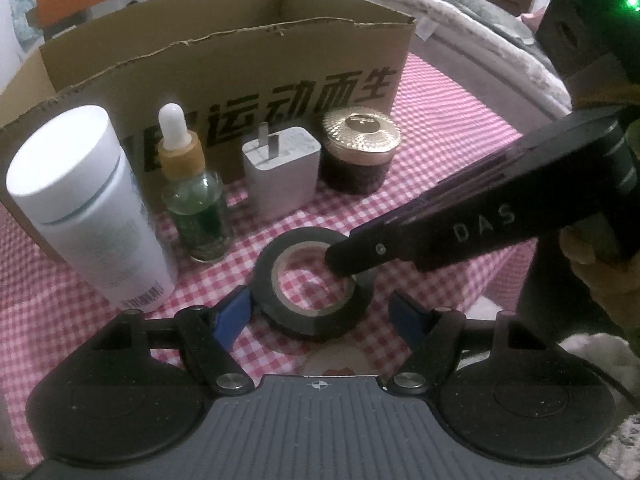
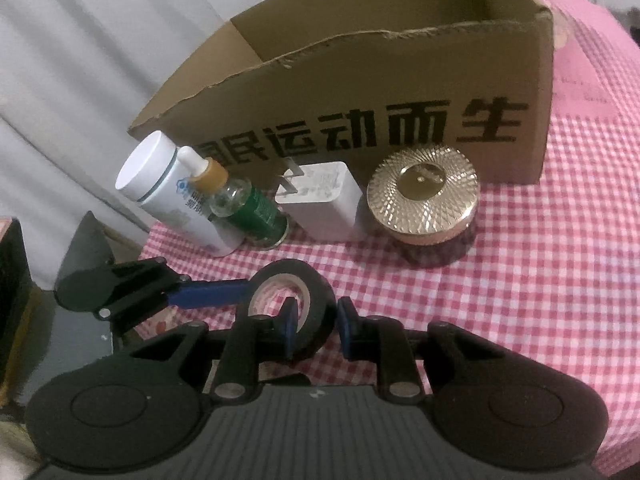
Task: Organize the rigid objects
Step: 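Hold the black tape roll in the right gripper above the table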
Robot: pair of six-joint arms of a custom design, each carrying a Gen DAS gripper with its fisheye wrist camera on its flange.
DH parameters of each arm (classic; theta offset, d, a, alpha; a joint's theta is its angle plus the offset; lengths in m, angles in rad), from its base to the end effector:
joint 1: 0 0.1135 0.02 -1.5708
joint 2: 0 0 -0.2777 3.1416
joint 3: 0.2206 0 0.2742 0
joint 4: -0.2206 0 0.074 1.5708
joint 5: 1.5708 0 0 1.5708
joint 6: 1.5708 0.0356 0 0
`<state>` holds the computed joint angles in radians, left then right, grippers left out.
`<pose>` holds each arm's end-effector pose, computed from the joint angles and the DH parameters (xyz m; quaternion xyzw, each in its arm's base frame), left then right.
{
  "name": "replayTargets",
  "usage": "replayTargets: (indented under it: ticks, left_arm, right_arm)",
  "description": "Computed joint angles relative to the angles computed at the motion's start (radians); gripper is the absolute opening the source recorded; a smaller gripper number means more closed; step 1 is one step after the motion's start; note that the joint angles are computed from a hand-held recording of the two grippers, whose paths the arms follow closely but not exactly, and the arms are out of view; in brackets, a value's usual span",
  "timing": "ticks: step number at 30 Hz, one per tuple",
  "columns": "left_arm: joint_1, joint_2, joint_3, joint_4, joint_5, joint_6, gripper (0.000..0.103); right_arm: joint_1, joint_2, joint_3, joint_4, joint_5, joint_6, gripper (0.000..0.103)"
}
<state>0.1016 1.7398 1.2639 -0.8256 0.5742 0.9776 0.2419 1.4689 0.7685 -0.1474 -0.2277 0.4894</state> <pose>0.3598 0.0172 0.2179 0.4375 0.8445 -0.1746 0.2546 0.2960 0.0813 0.1817 0.0748 0.9272 0.2249 0.2902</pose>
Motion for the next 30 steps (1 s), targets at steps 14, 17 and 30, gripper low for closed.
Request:
replayTargets:
  ticks: [14,17,30]
  left_arm:
    - [-0.039,-0.016,-0.043,0.077,-0.016,0.0,0.066]
    - [-0.056,-0.009,-0.04,0.086,-0.032,-0.011,0.067]
    - [-0.077,-0.026,-0.064,0.107,-0.04,-0.021,0.066]
  right_arm:
    - [0.039,-0.003,0.001,-0.007,0.084,-0.069,0.022]
    - [0.03,-0.015,-0.012,-0.001,0.077,-0.071,0.022]
    - [0.029,-0.04,-0.021,-0.017,0.089,-0.066,0.022]
